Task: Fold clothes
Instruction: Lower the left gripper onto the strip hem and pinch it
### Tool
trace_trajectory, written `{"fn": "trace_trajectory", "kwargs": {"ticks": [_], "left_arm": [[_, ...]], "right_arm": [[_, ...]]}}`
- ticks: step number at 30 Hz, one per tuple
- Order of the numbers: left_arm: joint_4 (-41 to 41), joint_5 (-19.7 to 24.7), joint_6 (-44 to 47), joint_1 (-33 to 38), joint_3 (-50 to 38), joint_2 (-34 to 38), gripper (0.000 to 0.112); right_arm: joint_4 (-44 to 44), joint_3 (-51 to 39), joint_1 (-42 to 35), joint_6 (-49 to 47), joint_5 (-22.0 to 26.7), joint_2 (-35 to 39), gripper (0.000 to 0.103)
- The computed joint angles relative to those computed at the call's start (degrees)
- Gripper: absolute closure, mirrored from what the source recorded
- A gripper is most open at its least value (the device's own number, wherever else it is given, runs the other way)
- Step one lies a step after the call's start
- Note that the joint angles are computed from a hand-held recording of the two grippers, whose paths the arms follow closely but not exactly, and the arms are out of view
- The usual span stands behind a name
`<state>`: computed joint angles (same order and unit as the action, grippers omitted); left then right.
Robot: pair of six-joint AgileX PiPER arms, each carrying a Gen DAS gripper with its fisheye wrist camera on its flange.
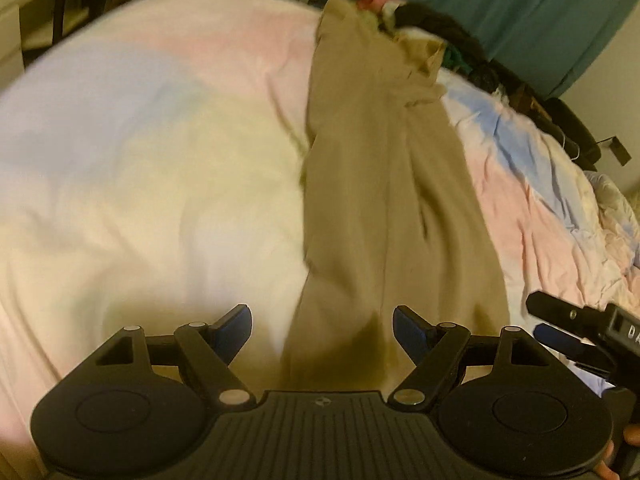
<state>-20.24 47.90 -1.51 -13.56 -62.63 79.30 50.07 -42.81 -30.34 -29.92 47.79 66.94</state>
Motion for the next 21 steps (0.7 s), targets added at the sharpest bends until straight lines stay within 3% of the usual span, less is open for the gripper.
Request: {"fn": "trace_trajectory", "kwargs": {"ticks": [6,15,21], "left_arm": [[-8.8,3.1,4.0,6.2,0.7,1.9,0.033],[-11.6,5.0,6.1,8.3,1.2,2.2,0.033],[-18.5,7.9,11.8,10.7,1.5,2.9,0.038]], "right_arm": [[2.8,1.2,-3.5,0.8,2.9,3.9,0.014],[3.7,3.0,-4.3,1.5,3.9,5.0,0.015],[10.2,4.6,-10.1,-2.1,11.0,6.7,0.012]]}}
